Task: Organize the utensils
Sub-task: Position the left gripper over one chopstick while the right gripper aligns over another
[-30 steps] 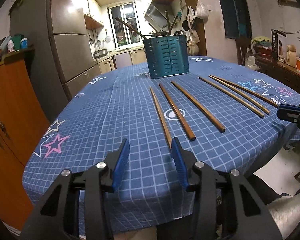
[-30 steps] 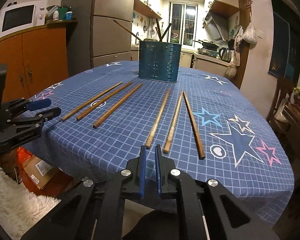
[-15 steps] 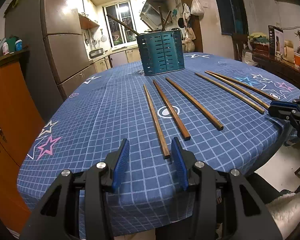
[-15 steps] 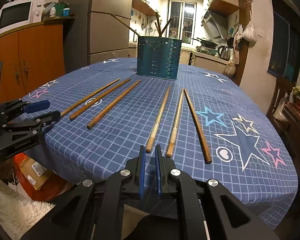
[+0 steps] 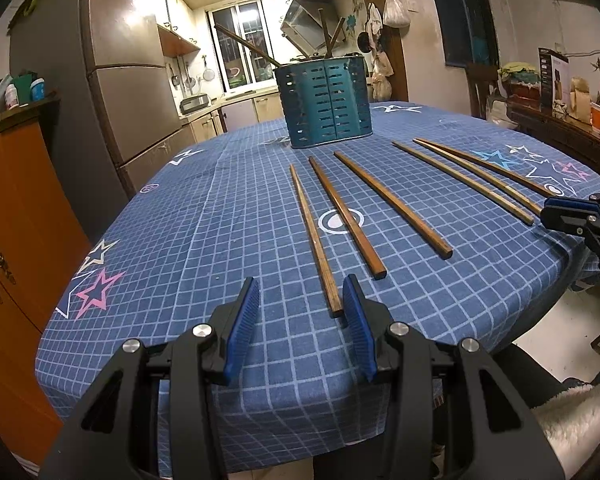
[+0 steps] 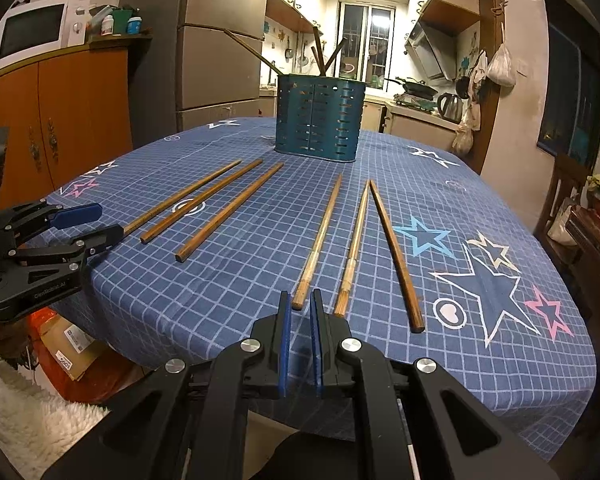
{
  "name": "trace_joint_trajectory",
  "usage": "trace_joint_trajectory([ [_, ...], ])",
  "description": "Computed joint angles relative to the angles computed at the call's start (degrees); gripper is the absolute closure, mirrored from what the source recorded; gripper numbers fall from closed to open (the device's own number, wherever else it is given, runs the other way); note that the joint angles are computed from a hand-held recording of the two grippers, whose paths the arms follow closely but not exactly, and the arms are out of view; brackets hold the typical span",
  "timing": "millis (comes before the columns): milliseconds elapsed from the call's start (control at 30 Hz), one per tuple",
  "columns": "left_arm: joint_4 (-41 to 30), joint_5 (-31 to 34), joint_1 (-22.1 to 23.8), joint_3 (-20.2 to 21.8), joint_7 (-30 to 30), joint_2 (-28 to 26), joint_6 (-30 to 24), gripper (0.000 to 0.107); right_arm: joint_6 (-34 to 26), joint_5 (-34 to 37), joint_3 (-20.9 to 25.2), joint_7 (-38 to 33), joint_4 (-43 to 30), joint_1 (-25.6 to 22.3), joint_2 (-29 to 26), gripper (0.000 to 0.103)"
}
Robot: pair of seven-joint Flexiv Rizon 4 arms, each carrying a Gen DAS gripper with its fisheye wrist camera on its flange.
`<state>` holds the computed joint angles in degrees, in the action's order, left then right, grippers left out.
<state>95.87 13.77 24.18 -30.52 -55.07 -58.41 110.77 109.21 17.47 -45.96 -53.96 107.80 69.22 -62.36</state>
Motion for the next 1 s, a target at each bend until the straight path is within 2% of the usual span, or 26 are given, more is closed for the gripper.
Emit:
trace_joint_trajectory([
  [567, -0.4, -0.5, -0.4, 0.4, -0.2, 0.0, -0.3, 0.064, -0.2, -0.2, -0.1, 0.2, -0.1, 0.0, -0.1, 0.092],
  [700, -0.4, -0.5, -0.4, 0.4, -0.2, 0.0, -0.2, 0.064, 0.1, -0.1, -0.1, 0.2, 0.0, 0.1, -0.1, 0.087],
  [1000, -0.5, 1.3, 0.7, -0.7, -0.9, -0.5, 1.1, 0.060, -0.5, 0.0, -1.2, 0.3, 0.1, 1.2, -0.8, 0.083],
])
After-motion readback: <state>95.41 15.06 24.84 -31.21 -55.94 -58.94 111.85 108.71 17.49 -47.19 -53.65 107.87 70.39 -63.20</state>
